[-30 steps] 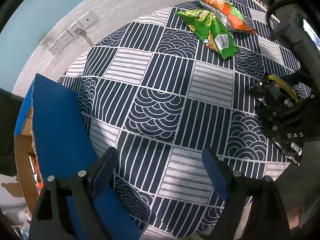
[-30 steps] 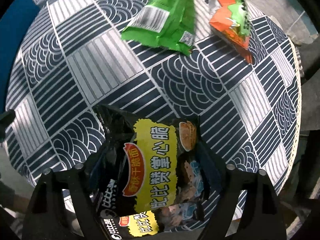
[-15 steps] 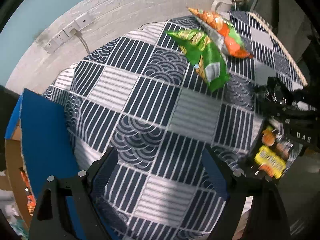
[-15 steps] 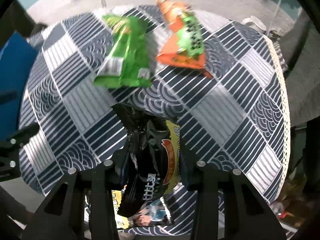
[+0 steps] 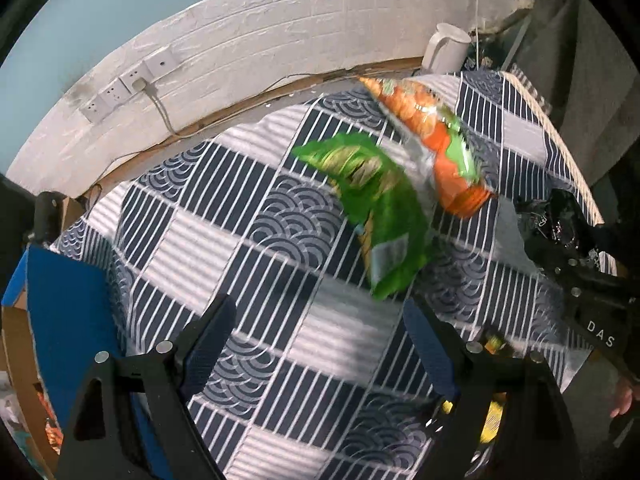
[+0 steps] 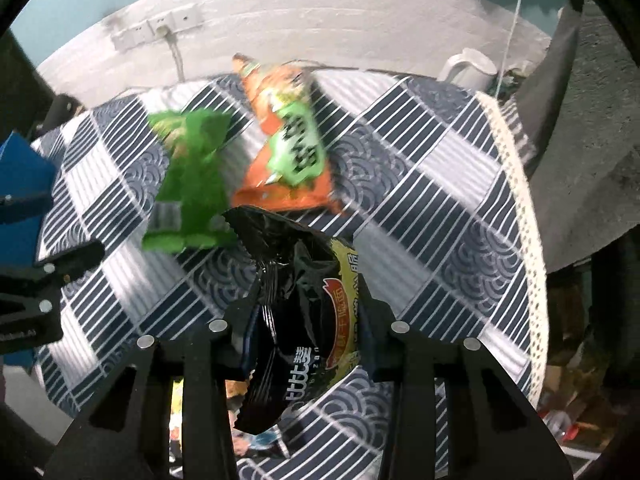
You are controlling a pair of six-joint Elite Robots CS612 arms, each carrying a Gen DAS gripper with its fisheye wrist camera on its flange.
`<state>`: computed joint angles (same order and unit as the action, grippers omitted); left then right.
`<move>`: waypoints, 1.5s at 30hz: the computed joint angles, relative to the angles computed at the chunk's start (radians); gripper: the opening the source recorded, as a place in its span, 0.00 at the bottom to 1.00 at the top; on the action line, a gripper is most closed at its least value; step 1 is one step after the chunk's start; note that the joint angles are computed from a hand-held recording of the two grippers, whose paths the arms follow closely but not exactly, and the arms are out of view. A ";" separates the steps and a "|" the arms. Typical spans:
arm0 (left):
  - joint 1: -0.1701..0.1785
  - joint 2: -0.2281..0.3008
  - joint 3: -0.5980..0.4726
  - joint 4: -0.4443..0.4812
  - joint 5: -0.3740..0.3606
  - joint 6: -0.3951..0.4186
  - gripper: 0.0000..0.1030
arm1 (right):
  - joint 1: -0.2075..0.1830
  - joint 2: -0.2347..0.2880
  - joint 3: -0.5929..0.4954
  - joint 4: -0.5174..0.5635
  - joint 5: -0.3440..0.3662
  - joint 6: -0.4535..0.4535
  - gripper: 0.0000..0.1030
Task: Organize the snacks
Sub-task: 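Grasp the green bag with the left tool while the right tool holds the biscuit packs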
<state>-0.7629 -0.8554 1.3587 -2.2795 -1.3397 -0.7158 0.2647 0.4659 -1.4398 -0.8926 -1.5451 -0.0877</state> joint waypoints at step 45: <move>0.043 0.094 -0.110 -0.018 -0.113 -0.069 0.31 | 0.007 -0.033 0.085 -0.090 -0.067 -0.050 0.36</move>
<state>-0.7200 -0.7614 1.2489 -2.2978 -1.4530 -0.7848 0.2720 0.4324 -1.3544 -0.9826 -1.6121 -0.1380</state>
